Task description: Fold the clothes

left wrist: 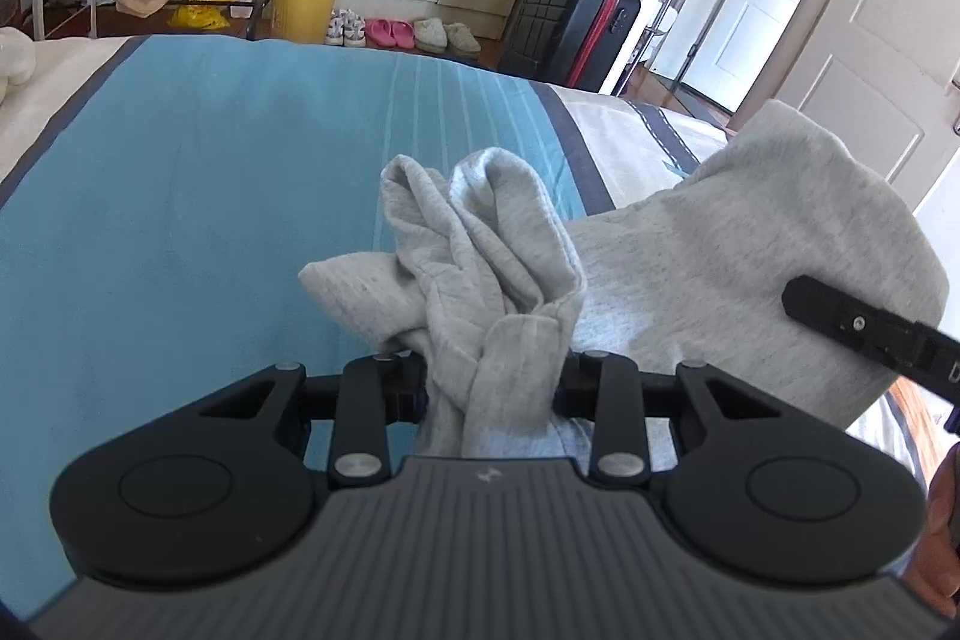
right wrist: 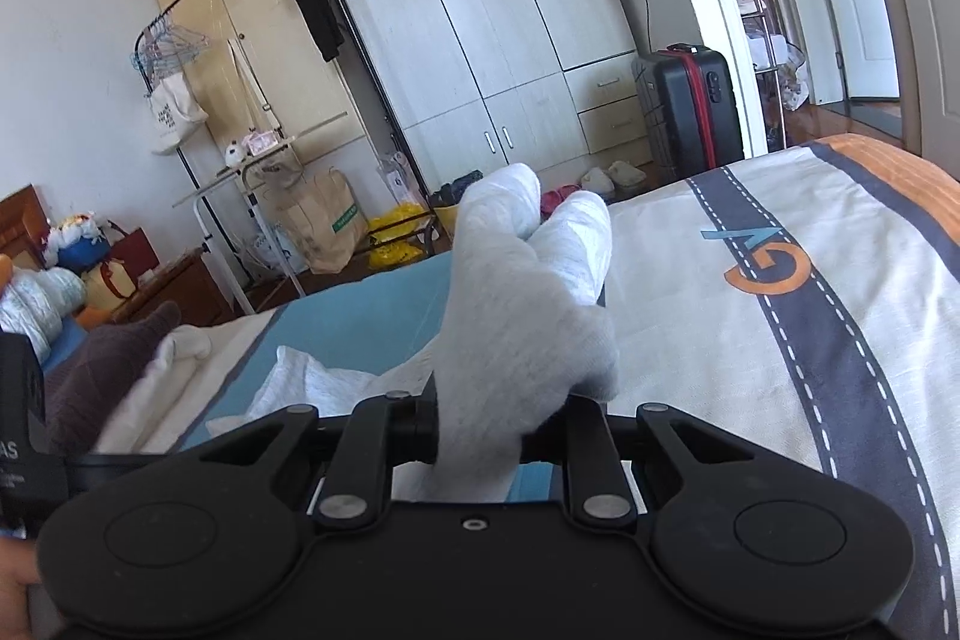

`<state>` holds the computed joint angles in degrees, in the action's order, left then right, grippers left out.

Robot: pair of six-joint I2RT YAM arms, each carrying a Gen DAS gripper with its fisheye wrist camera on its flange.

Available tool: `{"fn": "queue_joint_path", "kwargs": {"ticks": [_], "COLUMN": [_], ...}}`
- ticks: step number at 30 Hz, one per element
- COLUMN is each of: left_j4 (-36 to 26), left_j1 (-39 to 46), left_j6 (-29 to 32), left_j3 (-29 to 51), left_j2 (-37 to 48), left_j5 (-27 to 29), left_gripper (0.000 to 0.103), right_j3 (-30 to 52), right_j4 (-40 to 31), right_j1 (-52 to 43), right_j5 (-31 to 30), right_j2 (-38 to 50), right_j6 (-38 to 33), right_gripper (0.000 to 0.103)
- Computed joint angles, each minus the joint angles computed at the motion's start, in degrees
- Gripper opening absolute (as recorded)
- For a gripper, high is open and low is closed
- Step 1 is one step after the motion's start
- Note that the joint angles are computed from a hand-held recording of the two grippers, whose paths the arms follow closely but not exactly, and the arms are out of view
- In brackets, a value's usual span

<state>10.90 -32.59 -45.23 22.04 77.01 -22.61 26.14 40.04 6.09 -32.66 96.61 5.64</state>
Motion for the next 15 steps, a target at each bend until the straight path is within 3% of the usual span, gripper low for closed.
{"fn": "queue_joint_path", "kwargs": {"ticks": [6, 9, 11, 15], "left_j4": [-1.02, -1.88, -2.70, -9.52], "left_j1": [-1.10, -0.82, -0.57, 0.50], "left_j6": [-0.85, -1.93, -2.58, -1.32], "left_j3": [-0.83, -1.83, -2.61, -6.37], "left_j2": [-2.86, -7.15, -10.66, -28.99], "left_j5": [-1.89, -2.10, -2.47, -7.62], "left_gripper": [0.032, 0.032, 0.032, 0.032], "right_j3": [-1.24, -2.40, -0.86, 7.00], "right_j4": [1.32, 1.10, -3.02, -13.15], "right_j1": [0.07, 1.67, 3.70, 8.90], "right_j5": [0.05, 1.73, 2.60, 3.18], "right_j2": [-0.97, -5.80, -10.64, -16.52], "right_j6": [-0.32, 0.86, -0.25, -1.92], "right_gripper": [0.022, 0.022, 0.022, 0.022]}}
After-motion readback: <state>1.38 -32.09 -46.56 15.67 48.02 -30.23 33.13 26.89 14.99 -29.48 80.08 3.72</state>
